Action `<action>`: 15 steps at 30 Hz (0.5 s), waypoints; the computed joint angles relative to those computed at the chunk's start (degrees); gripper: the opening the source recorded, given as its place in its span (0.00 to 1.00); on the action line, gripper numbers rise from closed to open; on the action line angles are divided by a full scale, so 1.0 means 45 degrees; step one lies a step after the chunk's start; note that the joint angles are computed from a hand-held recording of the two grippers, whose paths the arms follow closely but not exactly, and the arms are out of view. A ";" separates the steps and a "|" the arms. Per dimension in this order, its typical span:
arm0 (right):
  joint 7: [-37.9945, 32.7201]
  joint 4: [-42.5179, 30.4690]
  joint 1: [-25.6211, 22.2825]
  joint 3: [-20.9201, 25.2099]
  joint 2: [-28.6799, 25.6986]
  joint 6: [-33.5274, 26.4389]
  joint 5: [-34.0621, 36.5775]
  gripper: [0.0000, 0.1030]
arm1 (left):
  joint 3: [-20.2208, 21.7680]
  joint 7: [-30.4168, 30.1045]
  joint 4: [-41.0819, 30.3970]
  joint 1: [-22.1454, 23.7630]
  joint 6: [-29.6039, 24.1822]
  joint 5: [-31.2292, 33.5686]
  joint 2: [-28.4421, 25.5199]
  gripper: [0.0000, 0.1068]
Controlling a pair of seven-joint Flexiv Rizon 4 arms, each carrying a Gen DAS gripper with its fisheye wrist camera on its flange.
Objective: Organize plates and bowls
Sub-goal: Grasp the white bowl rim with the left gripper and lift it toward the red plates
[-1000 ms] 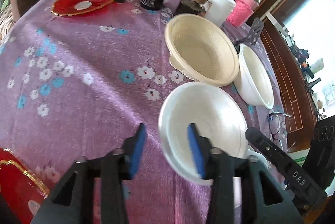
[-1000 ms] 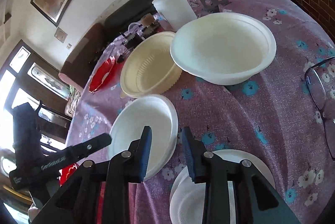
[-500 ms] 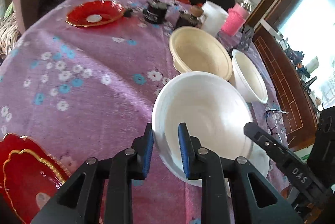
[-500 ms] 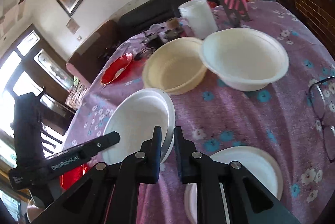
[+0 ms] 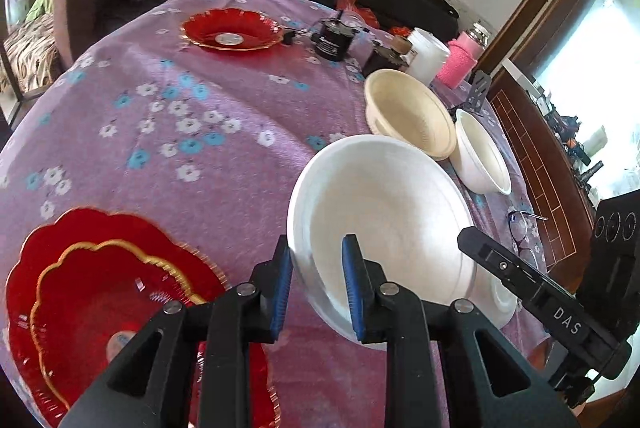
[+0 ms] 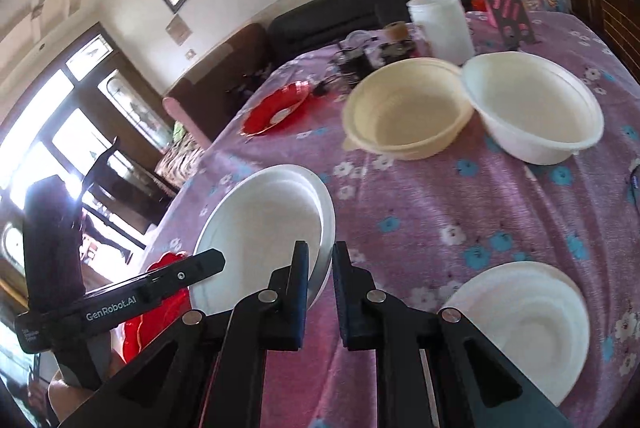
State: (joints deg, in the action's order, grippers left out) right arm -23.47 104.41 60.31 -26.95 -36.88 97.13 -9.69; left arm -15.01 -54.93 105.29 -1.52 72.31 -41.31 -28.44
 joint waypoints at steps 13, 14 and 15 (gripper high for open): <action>-0.1641 -0.0760 0.1648 -0.0900 -0.0998 0.1276 0.1334 0.15 | -0.0262 0.2698 0.2306 0.0460 0.0805 -0.3016 0.1490 0.28; -0.1820 -0.0836 0.1589 -0.0760 -0.1005 0.1260 0.1428 0.15 | -0.0264 0.2882 0.2350 0.0435 0.0795 -0.3325 0.1546 0.30; -0.1945 -0.0869 0.1610 -0.0736 -0.1024 0.1229 0.1551 0.15 | -0.0244 0.3059 0.2372 0.0420 0.0689 -0.3632 0.1619 0.30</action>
